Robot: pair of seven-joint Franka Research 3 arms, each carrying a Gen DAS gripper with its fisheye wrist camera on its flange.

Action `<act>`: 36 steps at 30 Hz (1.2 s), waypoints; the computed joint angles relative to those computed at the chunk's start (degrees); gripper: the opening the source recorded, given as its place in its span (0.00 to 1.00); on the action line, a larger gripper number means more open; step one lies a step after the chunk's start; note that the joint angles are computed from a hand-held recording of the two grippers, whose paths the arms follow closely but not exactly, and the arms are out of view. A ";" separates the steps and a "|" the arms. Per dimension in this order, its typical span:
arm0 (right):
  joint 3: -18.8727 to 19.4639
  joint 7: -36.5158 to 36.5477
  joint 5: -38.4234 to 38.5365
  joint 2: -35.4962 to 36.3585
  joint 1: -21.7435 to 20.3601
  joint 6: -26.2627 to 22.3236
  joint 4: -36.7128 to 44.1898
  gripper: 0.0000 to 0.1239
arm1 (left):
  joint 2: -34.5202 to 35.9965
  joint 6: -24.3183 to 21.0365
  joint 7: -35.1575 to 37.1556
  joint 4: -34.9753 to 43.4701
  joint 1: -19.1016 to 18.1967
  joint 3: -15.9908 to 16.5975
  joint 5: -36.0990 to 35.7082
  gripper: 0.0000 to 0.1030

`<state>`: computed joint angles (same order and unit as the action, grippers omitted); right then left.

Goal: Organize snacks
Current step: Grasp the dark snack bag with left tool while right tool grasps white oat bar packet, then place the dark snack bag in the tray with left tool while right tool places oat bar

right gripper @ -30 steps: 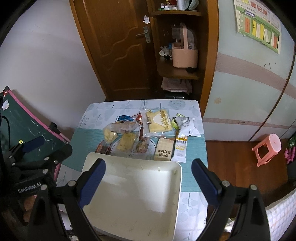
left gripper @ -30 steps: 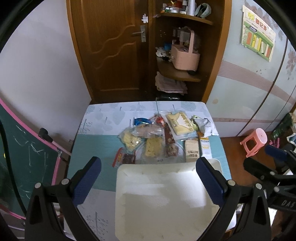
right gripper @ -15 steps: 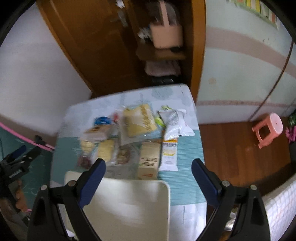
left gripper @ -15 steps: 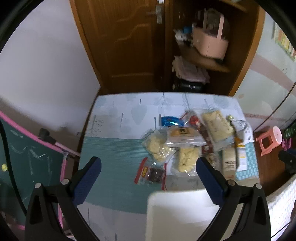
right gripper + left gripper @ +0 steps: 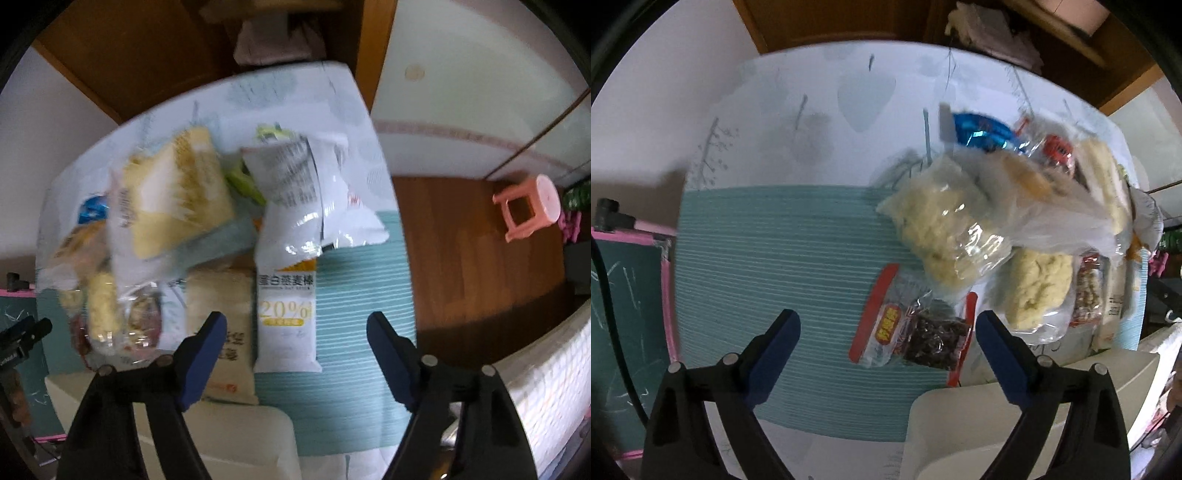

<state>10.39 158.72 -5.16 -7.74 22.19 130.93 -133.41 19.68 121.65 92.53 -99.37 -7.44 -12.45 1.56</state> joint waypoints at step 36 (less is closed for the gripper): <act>4.28 3.96 -1.92 -9.92 0.26 4.35 -5.57 0.31 | -4.60 8.75 -0.50 -7.86 -1.77 -0.73 2.79 0.39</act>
